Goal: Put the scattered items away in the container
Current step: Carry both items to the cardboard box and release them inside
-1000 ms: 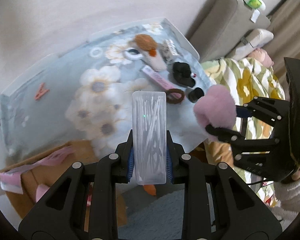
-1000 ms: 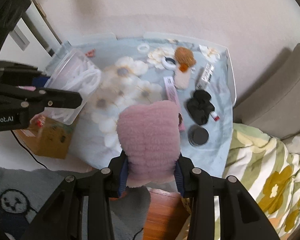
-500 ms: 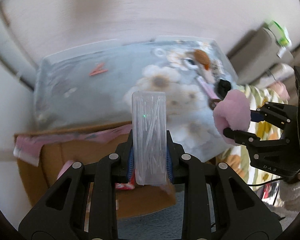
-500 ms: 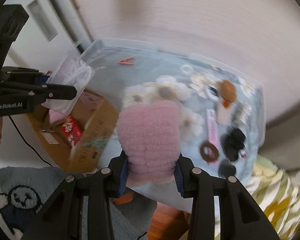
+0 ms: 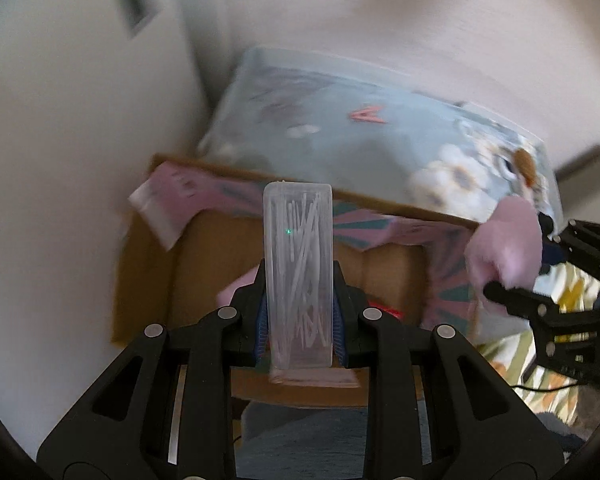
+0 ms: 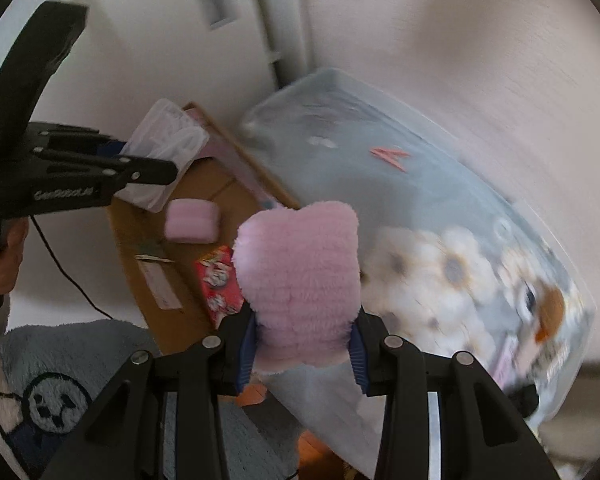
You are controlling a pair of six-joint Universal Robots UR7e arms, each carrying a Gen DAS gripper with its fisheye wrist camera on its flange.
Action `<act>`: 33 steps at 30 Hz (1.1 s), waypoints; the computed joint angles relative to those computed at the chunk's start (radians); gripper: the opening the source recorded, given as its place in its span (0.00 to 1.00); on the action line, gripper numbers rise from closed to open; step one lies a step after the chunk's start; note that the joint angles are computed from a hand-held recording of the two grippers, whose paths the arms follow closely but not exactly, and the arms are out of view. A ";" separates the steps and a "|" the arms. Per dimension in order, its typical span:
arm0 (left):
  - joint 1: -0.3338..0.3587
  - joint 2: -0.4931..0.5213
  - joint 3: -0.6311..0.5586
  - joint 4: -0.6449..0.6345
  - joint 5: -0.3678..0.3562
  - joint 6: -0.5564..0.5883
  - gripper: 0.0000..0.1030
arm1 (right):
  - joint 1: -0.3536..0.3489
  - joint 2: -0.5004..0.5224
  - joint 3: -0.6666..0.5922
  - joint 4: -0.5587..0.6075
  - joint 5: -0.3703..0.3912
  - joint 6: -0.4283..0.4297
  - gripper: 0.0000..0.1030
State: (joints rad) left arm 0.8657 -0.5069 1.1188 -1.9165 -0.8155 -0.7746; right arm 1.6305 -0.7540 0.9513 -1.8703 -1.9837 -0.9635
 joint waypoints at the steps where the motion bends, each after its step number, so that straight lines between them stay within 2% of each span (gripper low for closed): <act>1: 0.005 -0.008 0.012 0.005 0.006 -0.021 0.22 | 0.005 0.006 0.000 0.007 -0.001 -0.009 0.35; 10: 0.037 -0.043 0.088 0.018 -0.018 -0.136 0.22 | 0.037 0.054 0.035 0.056 -0.075 -0.085 0.35; 16: 0.038 -0.062 0.133 0.002 -0.042 -0.182 0.22 | 0.031 0.070 0.034 0.093 -0.088 -0.053 0.36; 20: 0.036 -0.063 0.137 -0.008 -0.056 -0.184 0.22 | 0.030 0.064 0.043 0.090 -0.085 -0.064 0.36; 21: 0.037 -0.064 0.139 -0.020 -0.065 -0.179 0.25 | 0.031 0.064 0.048 0.085 -0.089 -0.074 0.37; 23: 0.044 -0.066 0.137 -0.045 -0.104 -0.178 0.55 | 0.040 0.060 0.067 0.067 -0.109 -0.101 0.39; 24: 0.045 -0.068 0.138 -0.053 -0.112 -0.187 0.81 | 0.046 0.056 0.086 0.038 -0.128 -0.122 0.43; 25: 0.040 -0.074 0.153 -0.078 -0.100 -0.192 0.89 | 0.050 0.046 0.117 -0.009 -0.141 -0.148 0.48; 26: 0.030 -0.082 0.173 -0.108 -0.071 -0.201 0.89 | 0.053 0.036 0.149 -0.062 -0.148 -0.178 0.51; 27: 0.023 -0.085 0.181 -0.112 -0.046 -0.219 0.90 | 0.054 0.025 0.172 -0.095 -0.142 -0.201 0.60; 28: 0.017 -0.087 0.182 -0.104 -0.028 -0.230 0.91 | 0.053 0.018 0.181 -0.101 -0.126 -0.208 0.70; 29: 0.015 -0.088 0.181 -0.096 -0.018 -0.234 0.91 | 0.053 0.013 0.185 -0.102 -0.113 -0.210 0.73; 33: 0.012 -0.095 0.181 -0.079 -0.005 -0.251 0.91 | 0.054 -0.003 0.213 -0.148 -0.107 -0.231 0.75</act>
State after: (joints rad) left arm 0.8772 -0.6014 1.3000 -1.9954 -0.8205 -1.0259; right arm 1.6850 -0.7567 1.1642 -2.0180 -2.0907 -1.1948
